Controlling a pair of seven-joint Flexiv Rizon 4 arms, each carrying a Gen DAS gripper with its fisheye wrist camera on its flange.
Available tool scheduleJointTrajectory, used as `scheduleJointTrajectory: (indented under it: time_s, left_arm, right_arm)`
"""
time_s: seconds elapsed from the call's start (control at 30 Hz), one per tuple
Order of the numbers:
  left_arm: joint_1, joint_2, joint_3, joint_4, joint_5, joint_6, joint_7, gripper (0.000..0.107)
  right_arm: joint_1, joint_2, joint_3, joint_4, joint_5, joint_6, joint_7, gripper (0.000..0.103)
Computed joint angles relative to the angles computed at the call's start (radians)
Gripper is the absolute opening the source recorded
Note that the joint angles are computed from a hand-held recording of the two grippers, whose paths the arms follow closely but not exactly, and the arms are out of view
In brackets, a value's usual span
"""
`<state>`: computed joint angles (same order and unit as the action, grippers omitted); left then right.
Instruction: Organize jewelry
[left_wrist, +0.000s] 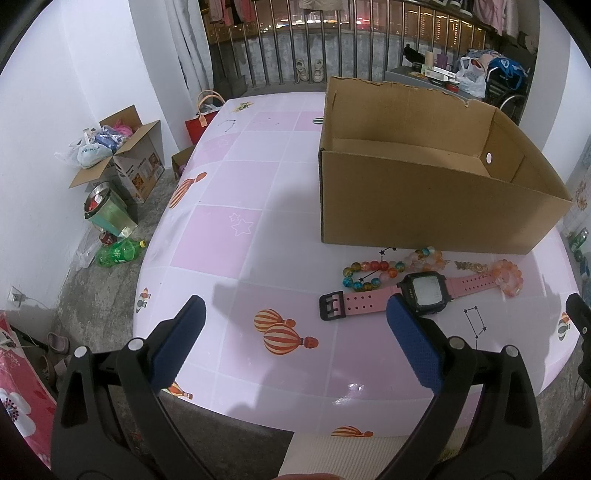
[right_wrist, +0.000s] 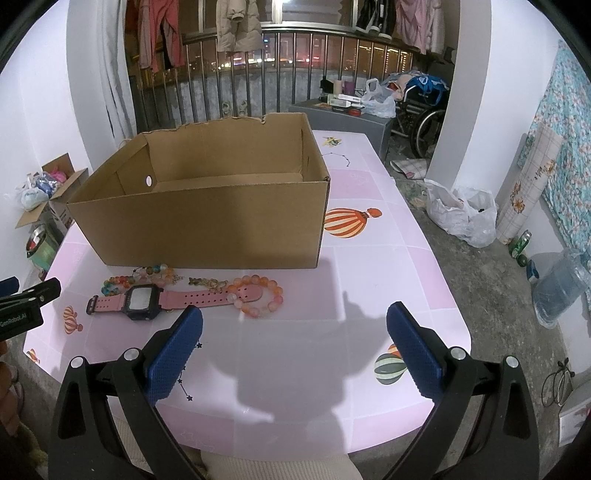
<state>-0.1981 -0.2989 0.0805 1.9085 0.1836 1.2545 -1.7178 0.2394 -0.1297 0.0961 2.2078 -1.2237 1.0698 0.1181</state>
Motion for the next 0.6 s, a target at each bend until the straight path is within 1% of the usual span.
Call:
scheduleJointTrajectory:
  time_s: [0.6]
  left_arm:
    - [-0.002, 0.001, -0.001, -0.001, 0.001, -0.002, -0.003, 0.095]
  right_arm:
    - [0.004, 0.0, 0.002, -0.002, 0.0, -0.004, 0.002, 0.097]
